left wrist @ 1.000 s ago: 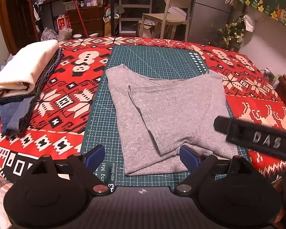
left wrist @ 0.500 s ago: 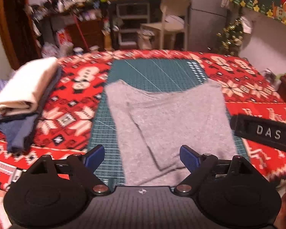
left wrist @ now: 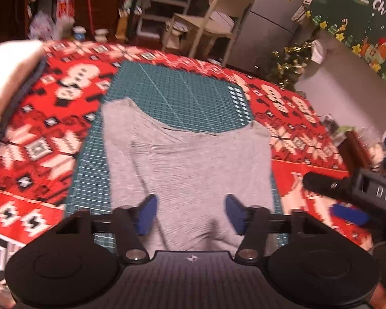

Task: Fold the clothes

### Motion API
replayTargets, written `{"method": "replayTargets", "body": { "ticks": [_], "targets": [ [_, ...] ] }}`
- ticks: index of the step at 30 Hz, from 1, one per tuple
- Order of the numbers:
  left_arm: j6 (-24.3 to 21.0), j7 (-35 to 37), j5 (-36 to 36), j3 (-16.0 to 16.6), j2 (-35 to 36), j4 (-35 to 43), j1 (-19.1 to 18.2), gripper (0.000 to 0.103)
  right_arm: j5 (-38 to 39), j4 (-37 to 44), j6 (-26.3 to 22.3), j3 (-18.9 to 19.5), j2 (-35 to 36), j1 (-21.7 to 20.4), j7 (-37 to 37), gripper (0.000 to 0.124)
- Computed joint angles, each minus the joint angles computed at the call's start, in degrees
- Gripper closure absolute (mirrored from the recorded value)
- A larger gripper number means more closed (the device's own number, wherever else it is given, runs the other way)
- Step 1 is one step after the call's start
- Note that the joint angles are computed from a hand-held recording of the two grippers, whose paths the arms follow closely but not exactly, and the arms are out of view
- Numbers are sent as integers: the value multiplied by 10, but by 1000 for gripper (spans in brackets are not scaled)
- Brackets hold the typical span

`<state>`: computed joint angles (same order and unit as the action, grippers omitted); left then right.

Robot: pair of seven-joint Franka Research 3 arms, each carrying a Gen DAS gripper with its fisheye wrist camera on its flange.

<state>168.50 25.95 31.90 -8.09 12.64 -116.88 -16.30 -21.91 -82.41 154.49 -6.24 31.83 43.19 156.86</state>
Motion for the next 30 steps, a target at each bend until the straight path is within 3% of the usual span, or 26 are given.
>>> {"method": "replayTargets", "body": {
  "ticks": [2, 4, 6, 8, 11, 12, 20, 30],
  "targets": [
    [17, 79, -88, -46, 16, 6, 42, 72, 51, -4, 17, 37, 4, -32, -36, 52],
    [29, 154, -166, -91, 31, 11, 79, 82, 100, 7, 6, 66, 14, -54, -82, 85],
    [40, 267, -275, -179, 51, 15, 151, 95, 137, 26, -18, 85, 29, -64, -128, 108],
    [45, 338, -337, -241, 65, 18, 200, 95, 164, 44, -35, 92, 41, -64, -159, 114],
    [33, 395, -379, -274, 78, 26, 221, 95, 197, 68, -49, 99, 61, -62, -194, 120],
    [29, 404, -386, -273, 79, 28, 218, 95, 208, 77, -56, 103, 67, -62, -207, 120],
    [-58, 391, -381, -163, 89, 67, 113, 98, 225, 142, -135, 84, 108, -40, -223, 124],
    [-38, 427, -421, -145, 85, 55, 95, 98, 236, 89, -118, 78, 74, -44, -184, 124]
  ]
}}
